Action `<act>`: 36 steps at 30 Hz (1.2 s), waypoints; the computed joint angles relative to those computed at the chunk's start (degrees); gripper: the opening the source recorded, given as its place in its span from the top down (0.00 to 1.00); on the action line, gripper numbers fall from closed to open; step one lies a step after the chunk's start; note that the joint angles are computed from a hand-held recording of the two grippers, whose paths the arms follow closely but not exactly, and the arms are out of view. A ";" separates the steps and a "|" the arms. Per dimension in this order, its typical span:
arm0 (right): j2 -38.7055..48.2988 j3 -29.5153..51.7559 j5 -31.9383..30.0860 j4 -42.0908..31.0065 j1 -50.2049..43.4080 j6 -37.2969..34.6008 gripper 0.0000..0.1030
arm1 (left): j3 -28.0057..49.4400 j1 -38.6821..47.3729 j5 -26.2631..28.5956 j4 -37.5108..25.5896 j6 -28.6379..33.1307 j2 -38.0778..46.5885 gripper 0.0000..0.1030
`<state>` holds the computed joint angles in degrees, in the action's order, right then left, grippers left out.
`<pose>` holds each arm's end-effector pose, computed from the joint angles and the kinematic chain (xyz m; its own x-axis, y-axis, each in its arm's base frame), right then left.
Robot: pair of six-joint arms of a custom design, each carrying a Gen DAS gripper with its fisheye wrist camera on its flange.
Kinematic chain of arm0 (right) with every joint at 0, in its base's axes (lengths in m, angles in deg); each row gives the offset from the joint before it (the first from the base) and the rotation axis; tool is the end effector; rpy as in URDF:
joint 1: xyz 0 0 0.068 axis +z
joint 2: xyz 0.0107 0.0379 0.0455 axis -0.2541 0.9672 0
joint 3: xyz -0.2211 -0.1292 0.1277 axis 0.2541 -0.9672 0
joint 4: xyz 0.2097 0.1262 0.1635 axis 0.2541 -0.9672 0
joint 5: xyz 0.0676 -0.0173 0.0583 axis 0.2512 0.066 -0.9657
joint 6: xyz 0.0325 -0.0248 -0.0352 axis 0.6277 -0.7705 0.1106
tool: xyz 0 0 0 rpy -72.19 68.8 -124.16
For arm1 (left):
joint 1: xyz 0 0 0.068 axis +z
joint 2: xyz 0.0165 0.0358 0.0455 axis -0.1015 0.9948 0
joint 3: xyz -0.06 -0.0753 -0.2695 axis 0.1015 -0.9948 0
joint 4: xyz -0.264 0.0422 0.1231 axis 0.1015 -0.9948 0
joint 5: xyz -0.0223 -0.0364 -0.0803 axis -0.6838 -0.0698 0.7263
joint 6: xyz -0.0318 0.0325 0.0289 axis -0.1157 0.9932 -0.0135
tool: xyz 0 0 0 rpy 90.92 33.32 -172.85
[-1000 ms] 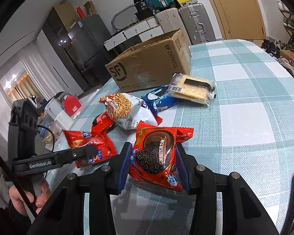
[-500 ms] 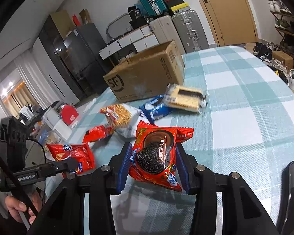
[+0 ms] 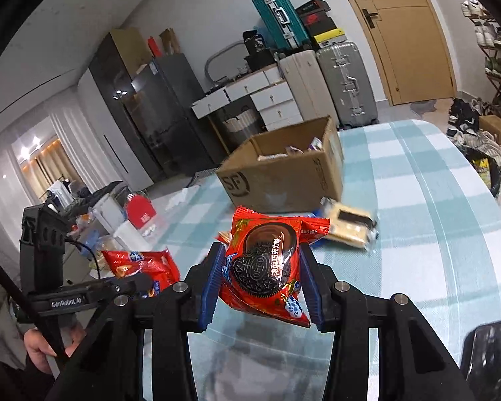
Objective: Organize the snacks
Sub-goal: 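Lift both held packs and carry them over the cardboard box, then lower both packs into the box and open both tools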
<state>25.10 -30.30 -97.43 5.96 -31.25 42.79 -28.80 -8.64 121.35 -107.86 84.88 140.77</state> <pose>0.2016 -0.0398 0.1745 -0.5638 0.3024 -0.7686 -0.1016 0.8981 0.4279 0.2381 -0.0309 0.2064 -0.7741 0.1112 -0.6232 0.4252 0.8206 -0.3818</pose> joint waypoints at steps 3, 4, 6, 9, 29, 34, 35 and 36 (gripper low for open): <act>-0.79 2.61 -1.20 -1.30 0.01 0.24 0.57 | 3.70 -0.13 -0.17 -1.10 0.10 0.17 0.63; -1.13 3.60 -1.33 -1.86 0.11 0.25 0.57 | 4.84 -0.37 -0.19 -1.46 -0.02 0.40 0.63; -0.94 5.74 -2.05 -2.38 0.09 0.26 0.57 | 8.02 -1.00 -0.10 -2.09 -0.49 1.53 0.63; 0.74 9.91 -3.90 -3.22 0.01 0.67 0.57 | 12.55 -1.60 -0.17 -3.27 -0.14 3.56 0.63; 19.59 39.45 -1.47 -10.25 4.31 -3.56 0.57 | 47.99 -7.41 -3.27 -10.52 -6.48 27.32 0.62; 28.05 46.40 0.80 -10.98 6.02 -3.35 0.57 | 56.04 -11.13 -8.53 -11.25 -7.85 33.39 0.62; 29.81 47.83 1.68 -11.39 6.39 -3.65 0.57 | 57.44 -11.63 -9.96 -11.12 -7.86 34.74 0.62; 31.45 49.05 2.66 -11.46 6.75 -3.93 0.57 | 58.81 -12.16 -10.79 -11.25 -7.92 36.08 0.62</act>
